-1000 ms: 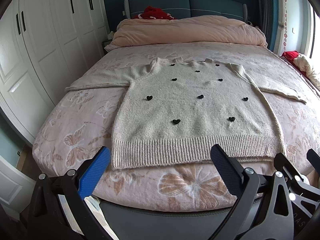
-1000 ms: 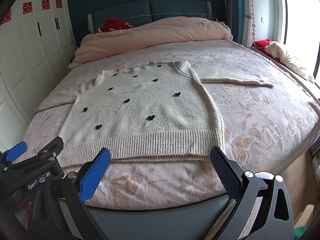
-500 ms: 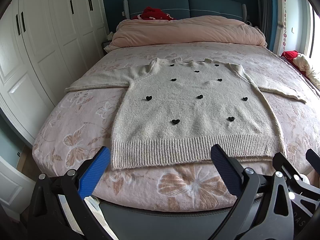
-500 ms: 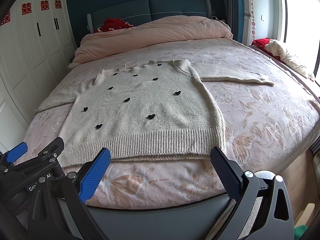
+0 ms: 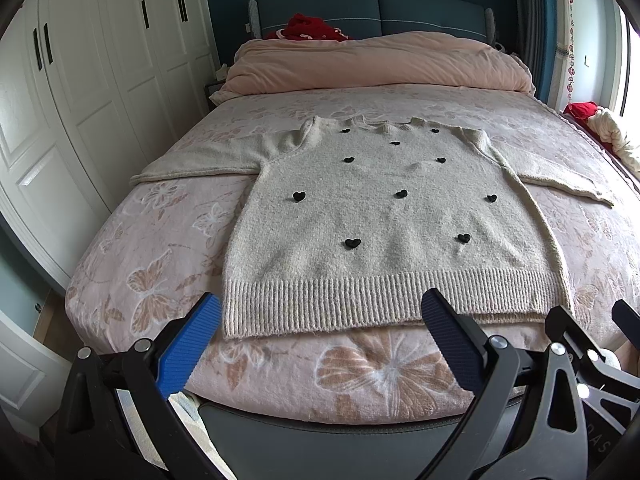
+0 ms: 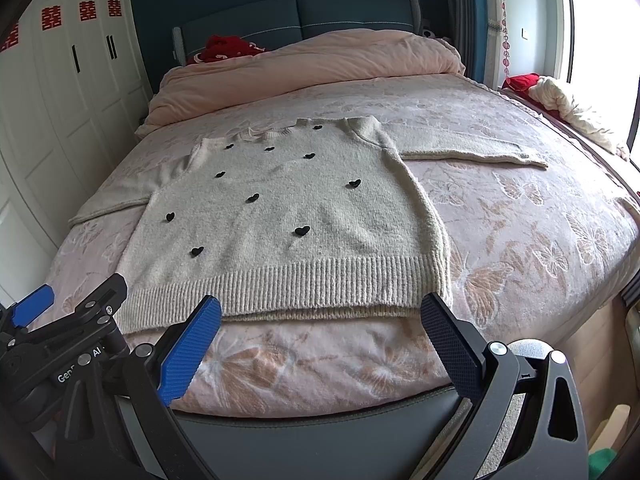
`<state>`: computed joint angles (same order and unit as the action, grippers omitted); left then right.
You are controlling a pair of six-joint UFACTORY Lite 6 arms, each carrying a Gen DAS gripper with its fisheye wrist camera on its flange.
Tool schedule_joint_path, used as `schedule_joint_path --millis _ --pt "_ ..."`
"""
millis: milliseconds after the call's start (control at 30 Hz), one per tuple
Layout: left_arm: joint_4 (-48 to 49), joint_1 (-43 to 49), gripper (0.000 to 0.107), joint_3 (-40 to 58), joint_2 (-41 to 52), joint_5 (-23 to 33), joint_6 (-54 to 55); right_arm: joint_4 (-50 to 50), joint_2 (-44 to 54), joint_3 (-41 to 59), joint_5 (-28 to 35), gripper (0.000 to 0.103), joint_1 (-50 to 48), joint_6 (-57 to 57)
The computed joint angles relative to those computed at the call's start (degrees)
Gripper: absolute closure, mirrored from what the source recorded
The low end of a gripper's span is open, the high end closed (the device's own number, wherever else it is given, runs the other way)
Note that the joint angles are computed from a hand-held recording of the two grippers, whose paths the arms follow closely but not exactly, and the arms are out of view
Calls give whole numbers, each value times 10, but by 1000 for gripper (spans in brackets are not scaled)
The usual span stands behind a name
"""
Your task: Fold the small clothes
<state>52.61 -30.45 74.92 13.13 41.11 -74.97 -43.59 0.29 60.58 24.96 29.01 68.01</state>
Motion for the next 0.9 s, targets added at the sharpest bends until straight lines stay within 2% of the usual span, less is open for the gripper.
schedule_joint_path --millis 900 --pt "-1 3 9 -6 -1 -3 1 0 0 -10 -7 5 -2 4"
